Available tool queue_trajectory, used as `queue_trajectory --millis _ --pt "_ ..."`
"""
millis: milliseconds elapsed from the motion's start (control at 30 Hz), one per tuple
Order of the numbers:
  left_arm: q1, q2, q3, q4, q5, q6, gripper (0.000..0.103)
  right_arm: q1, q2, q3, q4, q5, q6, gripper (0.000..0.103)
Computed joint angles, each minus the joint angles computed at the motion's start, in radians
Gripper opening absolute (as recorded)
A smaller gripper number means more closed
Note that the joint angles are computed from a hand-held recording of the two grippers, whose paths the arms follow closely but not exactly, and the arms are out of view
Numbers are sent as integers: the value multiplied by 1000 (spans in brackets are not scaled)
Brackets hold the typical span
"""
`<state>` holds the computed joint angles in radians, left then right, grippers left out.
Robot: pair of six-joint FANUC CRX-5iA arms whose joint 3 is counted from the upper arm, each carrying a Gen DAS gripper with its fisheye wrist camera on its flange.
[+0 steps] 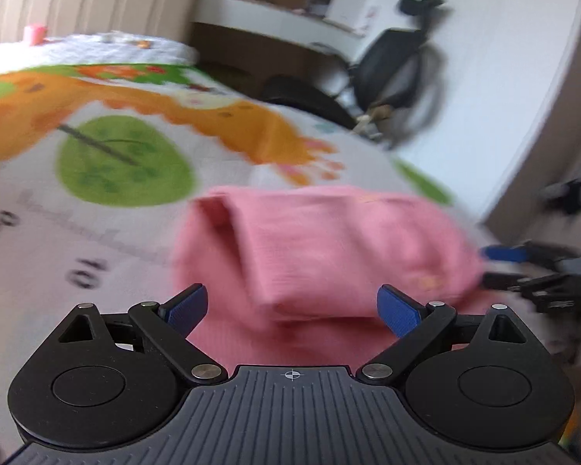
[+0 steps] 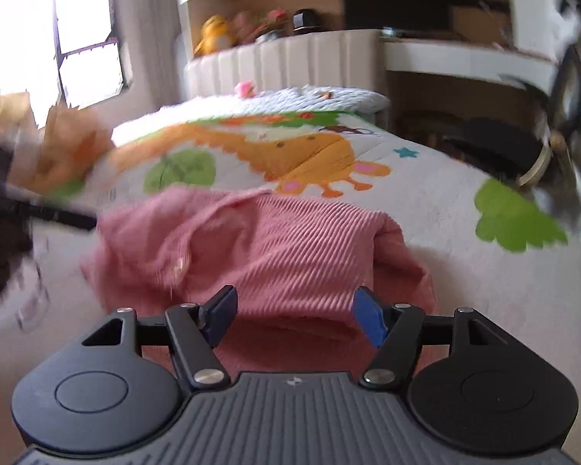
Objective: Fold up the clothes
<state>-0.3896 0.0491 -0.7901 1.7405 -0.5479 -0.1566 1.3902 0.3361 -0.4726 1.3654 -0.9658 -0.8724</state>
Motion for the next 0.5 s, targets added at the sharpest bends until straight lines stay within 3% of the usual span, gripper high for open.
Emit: queue_trajectory --millis 67,200,267,300,333,433,500 --pt "23 38 21 -26 -86 92 98 -24 -7 -23 44 2 -131 69" --pt "-33 93 47 54 -18 159 98 -97 4 -64 150 54 -352 68" --pt "-58 123 64 99 13 187 96 -154 15 -72 230 132 -440 53" --pt "-71 135 73 136 20 179 83 -177 21 -70 259 167 -466 28" --pt "-82 141 83 152 32 169 55 -175 27 -53 244 168 -439 24" --pt "-90 104 82 172 21 108 32 -136 10 -41 274 86 -394 17" --pt "-93 56 57 200 2 30 30 -106 -20 -54 298 57 -380 17"
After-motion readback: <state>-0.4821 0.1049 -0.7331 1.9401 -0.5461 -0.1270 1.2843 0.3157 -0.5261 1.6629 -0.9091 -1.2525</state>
